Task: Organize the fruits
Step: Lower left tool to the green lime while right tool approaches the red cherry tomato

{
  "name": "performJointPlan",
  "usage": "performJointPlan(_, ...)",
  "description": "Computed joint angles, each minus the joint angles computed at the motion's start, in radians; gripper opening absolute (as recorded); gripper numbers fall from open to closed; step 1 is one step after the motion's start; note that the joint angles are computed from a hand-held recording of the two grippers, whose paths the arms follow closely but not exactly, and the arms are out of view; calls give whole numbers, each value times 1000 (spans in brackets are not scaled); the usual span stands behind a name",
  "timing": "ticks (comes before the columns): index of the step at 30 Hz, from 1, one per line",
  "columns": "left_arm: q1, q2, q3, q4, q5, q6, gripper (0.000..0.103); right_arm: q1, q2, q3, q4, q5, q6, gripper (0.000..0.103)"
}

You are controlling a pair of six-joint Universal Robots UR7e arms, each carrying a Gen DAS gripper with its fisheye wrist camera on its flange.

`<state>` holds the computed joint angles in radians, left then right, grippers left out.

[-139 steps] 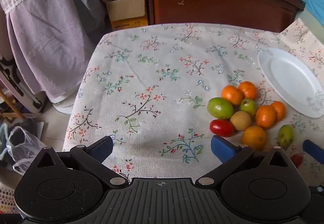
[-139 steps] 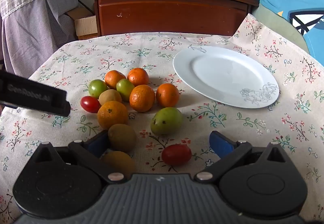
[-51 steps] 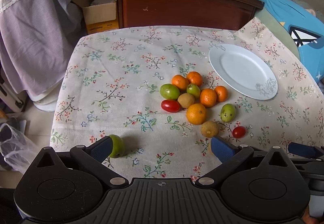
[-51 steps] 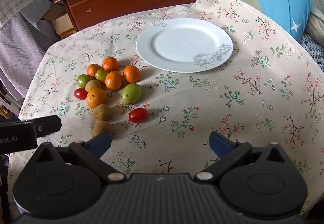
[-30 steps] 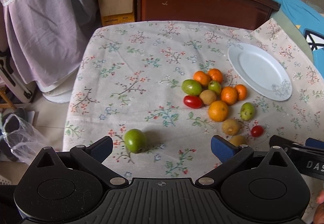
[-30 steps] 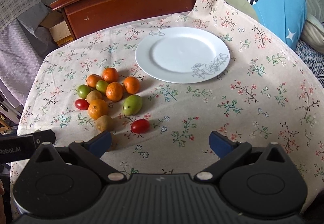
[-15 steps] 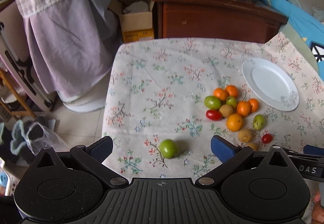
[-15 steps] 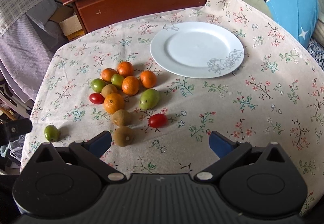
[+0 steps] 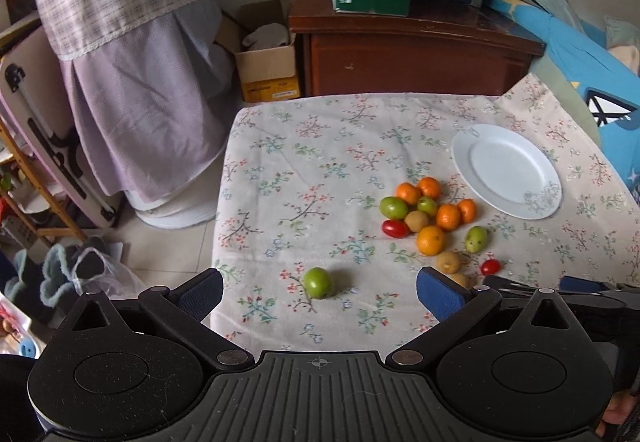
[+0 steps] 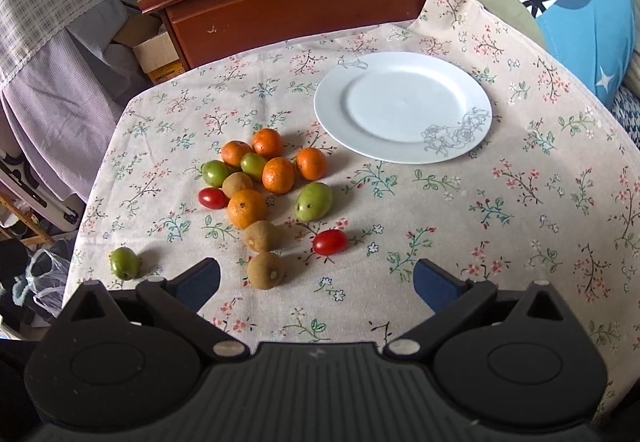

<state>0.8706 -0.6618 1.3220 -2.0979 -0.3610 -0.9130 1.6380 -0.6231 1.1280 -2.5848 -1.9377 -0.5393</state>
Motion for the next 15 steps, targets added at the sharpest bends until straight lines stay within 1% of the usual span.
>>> performJointPlan(2, -5, 14, -32, 43, 4, -12, 103, -3, -5, -7, 20, 19, 28, 102)
performJointPlan(4, -2, 27, -65, 85, 2, -23, 103, 1, 3, -30, 39, 2, 37, 102)
performJointPlan(6, 4, 41, -89, 101, 7, -29, 103, 7, 17, -61, 64, -27, 14, 102)
performJointPlan(8, 14, 60, -118, 130, 22, -34, 103, 8, 25, -79, 68, -30, -4, 102)
performJointPlan(9, 19, 71, -139, 166, 30, -51, 103, 8, 29, -90, 77, -35, -7, 102)
performJointPlan(11, 30, 91, -175, 233, 48, -88, 103, 10, 47, -123, 115, -63, -14, 102)
performJointPlan(13, 41, 106, -195, 235, 49, -71, 103, 13, 66, -158, 151, -101, -25, 102)
performJointPlan(15, 53, 120, -214, 231, 44, -47, 103, 16, 81, -176, 155, -133, -47, 102)
